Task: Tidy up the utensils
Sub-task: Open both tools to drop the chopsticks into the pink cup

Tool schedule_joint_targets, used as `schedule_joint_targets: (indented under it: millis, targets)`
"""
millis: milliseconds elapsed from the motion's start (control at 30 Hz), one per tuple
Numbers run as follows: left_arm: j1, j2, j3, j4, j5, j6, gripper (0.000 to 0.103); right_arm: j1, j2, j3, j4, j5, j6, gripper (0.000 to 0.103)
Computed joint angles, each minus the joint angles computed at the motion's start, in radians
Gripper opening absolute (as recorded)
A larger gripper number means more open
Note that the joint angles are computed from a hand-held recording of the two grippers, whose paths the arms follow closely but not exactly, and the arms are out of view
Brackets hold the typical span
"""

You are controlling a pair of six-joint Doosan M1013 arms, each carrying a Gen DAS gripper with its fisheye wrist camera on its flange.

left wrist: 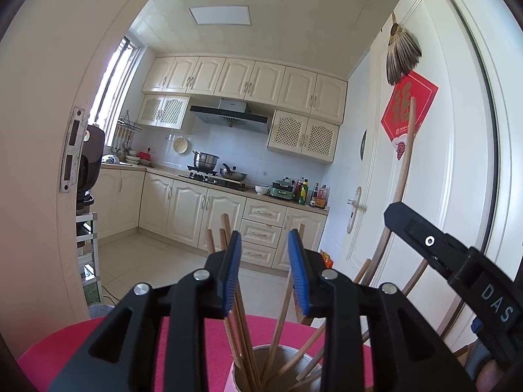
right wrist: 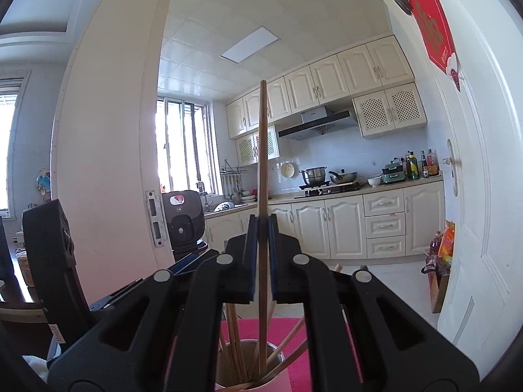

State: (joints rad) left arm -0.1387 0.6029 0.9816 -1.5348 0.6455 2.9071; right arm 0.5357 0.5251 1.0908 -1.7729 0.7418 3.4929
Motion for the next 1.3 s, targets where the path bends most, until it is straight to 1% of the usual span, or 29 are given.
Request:
schedule_joint_targets:
  millis: [100,267,500,567,600,633,667,700,967,1067,1100,1200,1300]
  targets:
    - [0.001,-0.002,0.003,0.002,-0.001,-0.002,0.033,0.003,0.005,-0.005,0.006,0.011,-0.015,0.007]
    - [0.001,-0.007,0.007,0.009,0.002,-0.007,0.033,0.005,0.01,-0.008,0.017,0.03,-0.018,0.007]
    - [0.006,-0.021,0.018,0.008,0.007,-0.005,0.036,0.011,0.007,-0.017,0.073,0.041,-0.062,0.008]
    - [0.009,-0.03,0.026,0.009,0.008,-0.001,0.037,0.016,0.006,-0.019,0.079,0.056,-0.068,0.013]
    - [0.01,-0.035,0.033,0.004,0.012,0.005,0.039,0.019,0.004,-0.017,0.079,0.06,-0.066,0.022]
    - [0.012,-0.041,0.039,0.002,0.014,0.009,0.04,0.022,0.001,-0.016,0.077,0.067,-0.063,0.035]
    - [0.014,-0.048,0.048,-0.004,0.012,0.017,0.041,0.026,-0.002,-0.012,0.067,0.077,-0.054,0.043]
    - [0.016,-0.054,0.054,-0.008,0.011,0.021,0.041,0.029,-0.006,-0.008,0.058,0.085,-0.047,0.048]
    - [0.041,-0.121,0.13,-0.031,0.012,0.055,0.041,0.067,-0.031,-0.001,0.095,0.152,-0.09,0.048]
    - [0.055,-0.15,0.163,-0.022,0.017,0.056,0.041,0.086,-0.04,0.003,0.117,0.179,-0.117,0.048]
    - [0.059,-0.158,0.171,-0.007,0.018,0.042,0.041,0.093,-0.043,0.004,0.13,0.19,-0.125,0.048]
    - [0.071,-0.183,0.194,0.062,0.022,-0.013,0.047,0.111,-0.048,0.005,0.189,0.209,-0.169,0.048]
    - [0.084,-0.207,0.222,0.132,0.031,-0.05,0.047,0.129,-0.05,0.004,0.257,0.229,-0.212,0.049]
